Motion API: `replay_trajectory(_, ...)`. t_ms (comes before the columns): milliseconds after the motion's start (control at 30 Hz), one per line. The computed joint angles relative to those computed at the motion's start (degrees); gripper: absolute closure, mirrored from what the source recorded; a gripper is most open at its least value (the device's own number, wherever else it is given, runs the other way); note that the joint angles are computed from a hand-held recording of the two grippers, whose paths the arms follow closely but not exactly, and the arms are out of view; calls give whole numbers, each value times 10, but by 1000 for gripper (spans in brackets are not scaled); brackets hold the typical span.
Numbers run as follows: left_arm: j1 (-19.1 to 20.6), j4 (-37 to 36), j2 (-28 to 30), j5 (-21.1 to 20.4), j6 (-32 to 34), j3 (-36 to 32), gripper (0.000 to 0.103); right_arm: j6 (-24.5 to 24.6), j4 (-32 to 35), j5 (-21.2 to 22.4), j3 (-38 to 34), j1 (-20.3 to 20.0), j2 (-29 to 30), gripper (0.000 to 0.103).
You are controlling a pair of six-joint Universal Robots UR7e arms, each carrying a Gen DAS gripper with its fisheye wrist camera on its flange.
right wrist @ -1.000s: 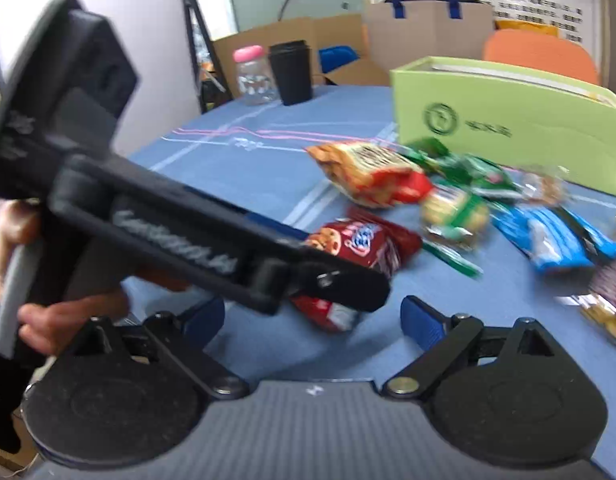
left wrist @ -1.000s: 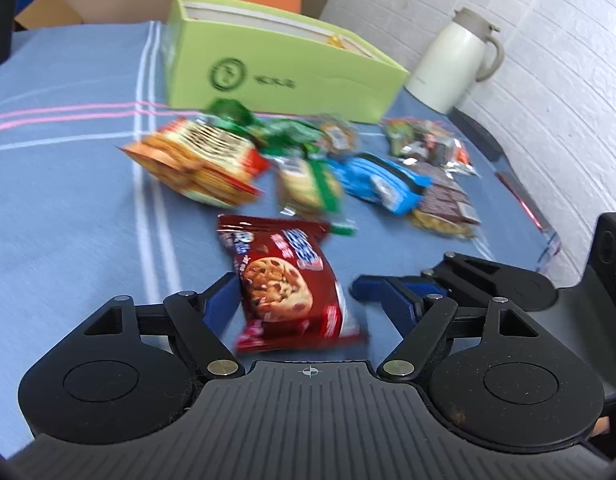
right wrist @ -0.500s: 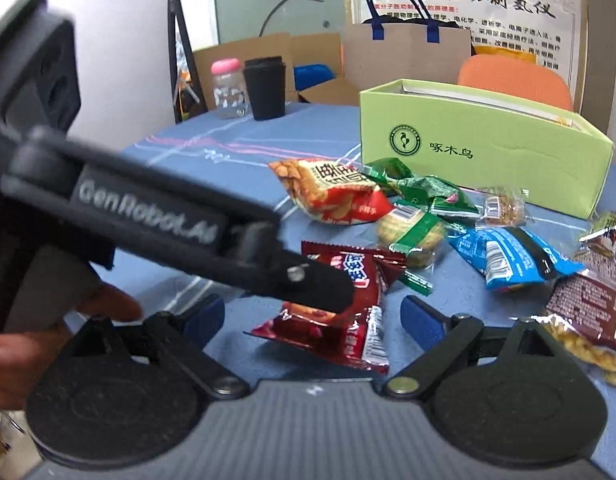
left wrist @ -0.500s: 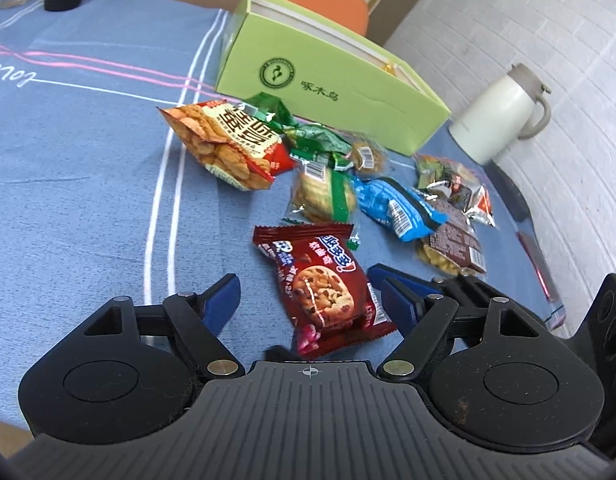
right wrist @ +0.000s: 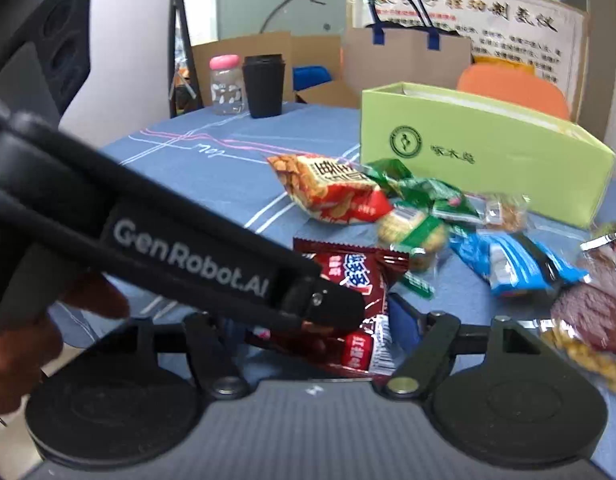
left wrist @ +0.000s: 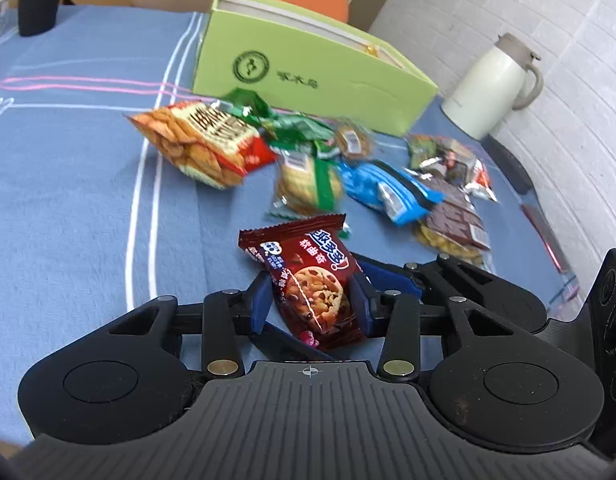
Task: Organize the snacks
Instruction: 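Close the left gripper on the red cookie pack and lift it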
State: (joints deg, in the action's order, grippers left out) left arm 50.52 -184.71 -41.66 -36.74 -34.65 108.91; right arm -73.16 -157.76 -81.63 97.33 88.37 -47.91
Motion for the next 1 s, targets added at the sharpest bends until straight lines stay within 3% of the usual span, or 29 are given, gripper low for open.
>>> replay_trajectory(100,-9,-3,2,-1,1,-2,94,13,-9,9,10,-5,-17,26)
replay_trajectory(267,-11,-32,16,-8,66,-41,94,26,-33,26,-7,-2,-15,26)
replay_trajectory(400,7,-17,23,-32,84,-62,94,76,27,3,-57,-3,13,23)
replay_trajectory(500,17,-13,28,-35,66,-57,89,66,15,-3,-46,-8,16,19)
replay_trajectory(567,18,-28,28,-41,69,-50,75,53,8,-9,-38,-6,12,8)
replay_trajectory(600,18,-34,28,-46,68,-47,67,49,5,-5,-32,-8,9,8)
replay_trajectory(700,15,-16,33,-33,66,-53,57,37,-16,7,-15,-16,6,8)
replay_trajectory(733,13,-17,39,-24,74,-56,56,35,-18,8,-12,-16,7,2)
replay_trajectory(800,8,1,45,-11,75,-64,57,10,-50,3,4,-16,7,1)
replay_trajectory(933,6,9,47,-11,80,-66,58,17,-25,-16,-5,-11,1,1)
replay_trajectory(1000,6,6,45,-14,74,-62,63,28,-32,-3,-1,-15,-8,1)
